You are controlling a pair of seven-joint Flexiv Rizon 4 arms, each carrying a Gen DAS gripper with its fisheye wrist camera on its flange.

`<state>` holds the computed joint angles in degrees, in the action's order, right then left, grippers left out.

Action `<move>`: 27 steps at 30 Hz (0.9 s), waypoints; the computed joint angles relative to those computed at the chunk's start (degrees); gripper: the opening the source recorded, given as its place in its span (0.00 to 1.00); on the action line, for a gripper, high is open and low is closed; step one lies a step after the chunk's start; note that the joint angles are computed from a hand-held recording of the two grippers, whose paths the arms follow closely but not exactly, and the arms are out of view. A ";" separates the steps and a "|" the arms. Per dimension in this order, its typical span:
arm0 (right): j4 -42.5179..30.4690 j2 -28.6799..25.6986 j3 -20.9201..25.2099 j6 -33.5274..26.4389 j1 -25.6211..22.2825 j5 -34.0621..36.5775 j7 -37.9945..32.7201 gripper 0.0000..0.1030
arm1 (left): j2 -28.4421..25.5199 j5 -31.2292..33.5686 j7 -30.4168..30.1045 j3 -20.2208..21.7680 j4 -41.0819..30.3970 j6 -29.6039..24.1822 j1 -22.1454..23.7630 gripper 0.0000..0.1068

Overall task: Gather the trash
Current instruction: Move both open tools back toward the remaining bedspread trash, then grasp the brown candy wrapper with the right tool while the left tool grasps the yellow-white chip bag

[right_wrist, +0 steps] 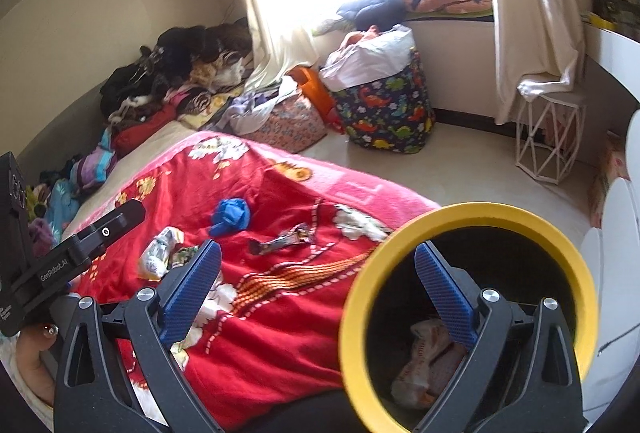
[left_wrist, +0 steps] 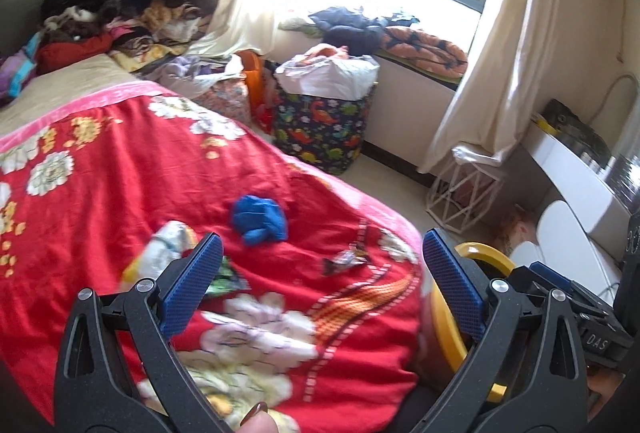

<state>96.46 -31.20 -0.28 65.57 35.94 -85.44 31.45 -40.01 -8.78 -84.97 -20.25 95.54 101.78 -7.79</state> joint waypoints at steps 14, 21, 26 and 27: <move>-16.39 -13.46 -2.09 0.13 3.60 22.27 -22.69 0.92 | -0.98 -3.95 -2.71 10.66 -0.09 -1.13 -2.58 0.86; -25.93 -20.78 -1.13 -4.87 4.05 35.84 -34.20 0.92 | -2.68 -4.94 -2.94 14.06 -1.73 -3.13 -3.88 0.86; -32.15 -25.01 -0.73 -7.30 3.70 43.88 -38.88 0.89 | -4.00 -5.46 -2.75 15.65 -3.91 -6.92 -4.71 0.77; -33.90 -26.02 -0.41 -8.44 3.50 45.52 -40.30 0.89 | -4.25 -5.49 -2.76 15.88 -4.30 -7.51 -4.83 0.75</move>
<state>62.56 -57.22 -0.69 57.13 39.44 -39.92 -8.85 -44.26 -14.27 -87.73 -4.37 91.24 94.27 -12.62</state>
